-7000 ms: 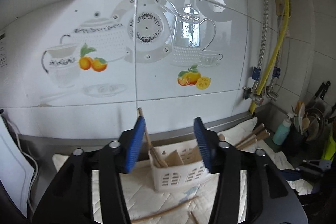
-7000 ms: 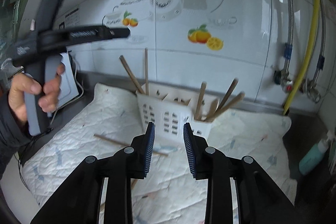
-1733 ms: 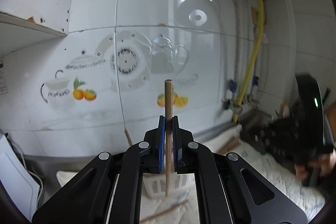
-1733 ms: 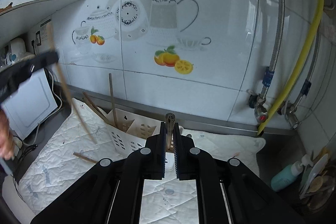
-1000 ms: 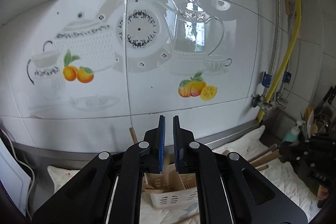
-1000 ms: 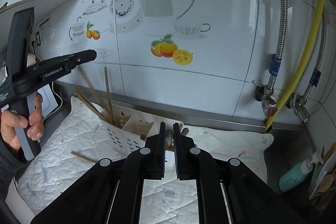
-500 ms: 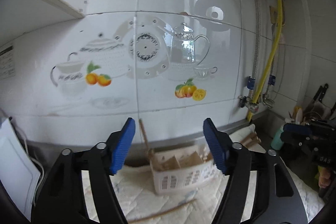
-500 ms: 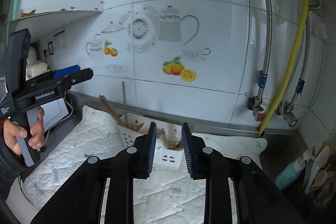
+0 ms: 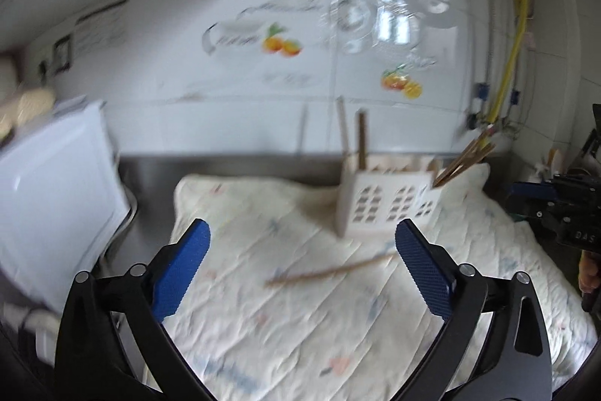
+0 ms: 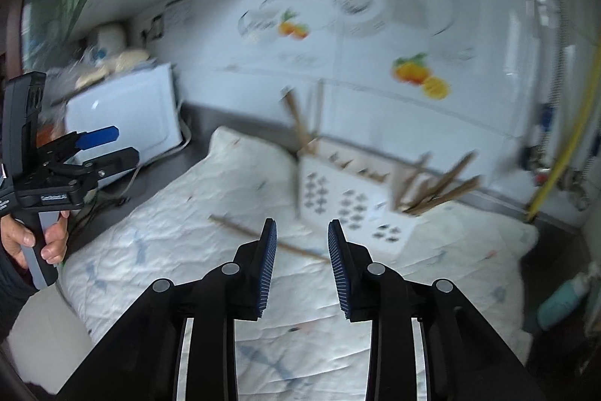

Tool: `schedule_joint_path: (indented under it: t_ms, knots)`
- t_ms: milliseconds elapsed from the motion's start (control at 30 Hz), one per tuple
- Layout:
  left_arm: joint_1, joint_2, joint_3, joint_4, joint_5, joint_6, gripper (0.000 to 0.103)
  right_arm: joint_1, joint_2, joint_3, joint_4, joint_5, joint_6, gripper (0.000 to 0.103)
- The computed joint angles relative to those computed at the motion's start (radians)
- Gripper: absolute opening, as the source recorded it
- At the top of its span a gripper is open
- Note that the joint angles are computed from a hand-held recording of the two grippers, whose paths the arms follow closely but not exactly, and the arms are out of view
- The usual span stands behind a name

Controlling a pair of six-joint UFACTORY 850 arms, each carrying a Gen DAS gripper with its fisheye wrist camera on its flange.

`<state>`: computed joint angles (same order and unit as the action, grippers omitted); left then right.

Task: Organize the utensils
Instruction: 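Open both grippers over the holder and withdraw them, then close the right gripper on the last loose chopstick and lift it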

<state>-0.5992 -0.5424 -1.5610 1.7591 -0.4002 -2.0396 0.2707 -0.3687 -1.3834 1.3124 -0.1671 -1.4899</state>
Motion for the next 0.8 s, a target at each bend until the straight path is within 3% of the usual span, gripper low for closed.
schedule_joint_path:
  t_ms: [233,400,600,800]
  knots:
    - [0.016,0.07,0.171,0.038,0.001,-0.128,0.098,0.046,-0.151,-0.138,-0.396,-0.095,0.328,0.028]
    - [0.026,0.089,0.231,0.058,0.013,-0.202,0.098,0.07,-0.279,-0.283,-0.579,-0.19,0.448,0.028]
    - [0.029,0.071,0.236,-0.101,-0.002,-0.064,0.098,0.088,-0.434,-0.482,-0.704,-0.297,0.48,0.028]
    - [0.029,0.074,0.262,-0.116,-0.048,-0.071,0.098,0.095,-0.652,-0.81,-0.84,-0.466,0.547,0.026]
